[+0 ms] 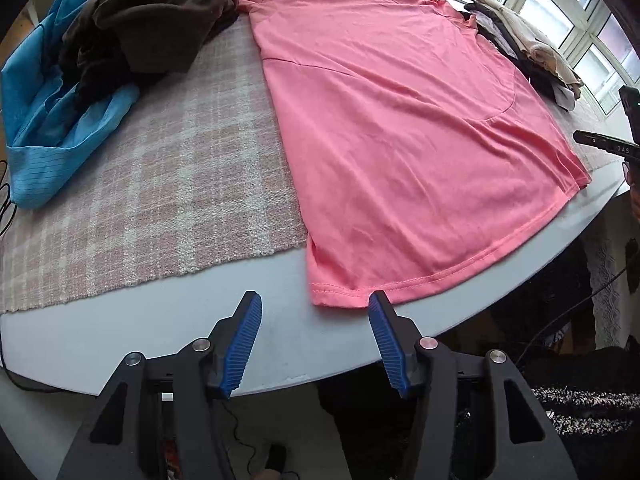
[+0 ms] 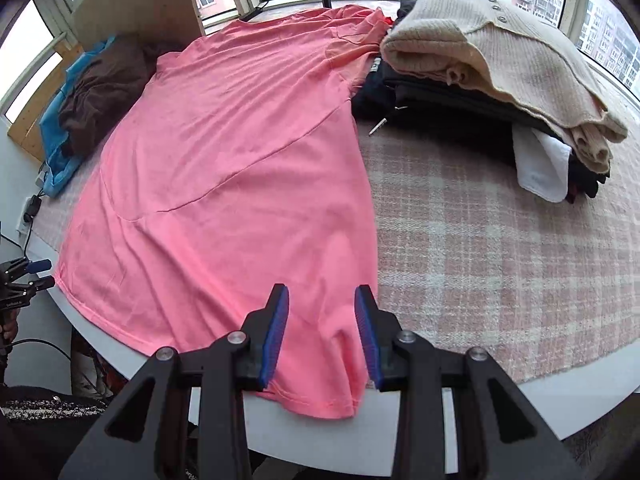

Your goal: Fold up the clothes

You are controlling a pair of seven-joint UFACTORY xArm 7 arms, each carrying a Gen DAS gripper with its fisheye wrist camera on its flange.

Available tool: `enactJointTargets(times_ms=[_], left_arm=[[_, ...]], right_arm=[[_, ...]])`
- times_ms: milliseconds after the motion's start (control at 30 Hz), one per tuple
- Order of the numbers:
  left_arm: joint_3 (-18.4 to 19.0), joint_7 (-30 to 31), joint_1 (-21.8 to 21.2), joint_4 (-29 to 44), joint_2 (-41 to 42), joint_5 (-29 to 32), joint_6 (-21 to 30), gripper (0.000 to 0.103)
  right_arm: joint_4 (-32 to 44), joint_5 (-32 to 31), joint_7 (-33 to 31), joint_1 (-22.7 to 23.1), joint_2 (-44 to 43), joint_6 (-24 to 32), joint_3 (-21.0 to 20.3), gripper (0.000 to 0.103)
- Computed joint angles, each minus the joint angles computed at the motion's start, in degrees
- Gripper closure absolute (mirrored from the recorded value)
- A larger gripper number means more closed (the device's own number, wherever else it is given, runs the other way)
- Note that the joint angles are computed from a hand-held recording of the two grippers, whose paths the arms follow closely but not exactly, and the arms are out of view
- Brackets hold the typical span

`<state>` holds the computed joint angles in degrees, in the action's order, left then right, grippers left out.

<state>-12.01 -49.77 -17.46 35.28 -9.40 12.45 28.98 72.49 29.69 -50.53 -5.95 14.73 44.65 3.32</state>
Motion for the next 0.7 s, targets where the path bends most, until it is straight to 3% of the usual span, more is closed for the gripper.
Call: enactJointTargets(times_ms=[100,233,333,467,600,700], left_arm=[[0.2,-1.1,0.2,-2.9,-3.2,-0.7,-1.3,0.051],[-0.8,-2.7,1.5,-6.4,-6.1,-0.1,-5.6,0.051],[-1.4,-1.7,2.1,-7.3,-6.1,1.1,-9.6,0.051],[-2.0,0.1,3.4,-7.1,-3.4,3.7,-14.0,0.051],[0.8,6.2,1.3,-10.4,-4.5,0.0,-17.9,0.056],[1.9,11.4,0.1,-11.9,-5.1,-2.7,-19.6,0.056]], right_arm=[[-3.2,4.2,-6.1,2.9,-4.1,1.2,3.7,0.069],[1.4,7.5,-6.4,9.4,-1.3,6.9,6.9,0.069],[8.8,4.5,-1.3,15.2,3.9,7.0,8.4,0.069],[22.2,-4.9,10.4,22.7,13.9,10.1,8.8,0.069],[33.0,-13.7,19.9,28.7,22.0,14.9,8.1,0.069],[35.4,-18.3,23.4,31.7,24.4,16.3,7.7,0.069]])
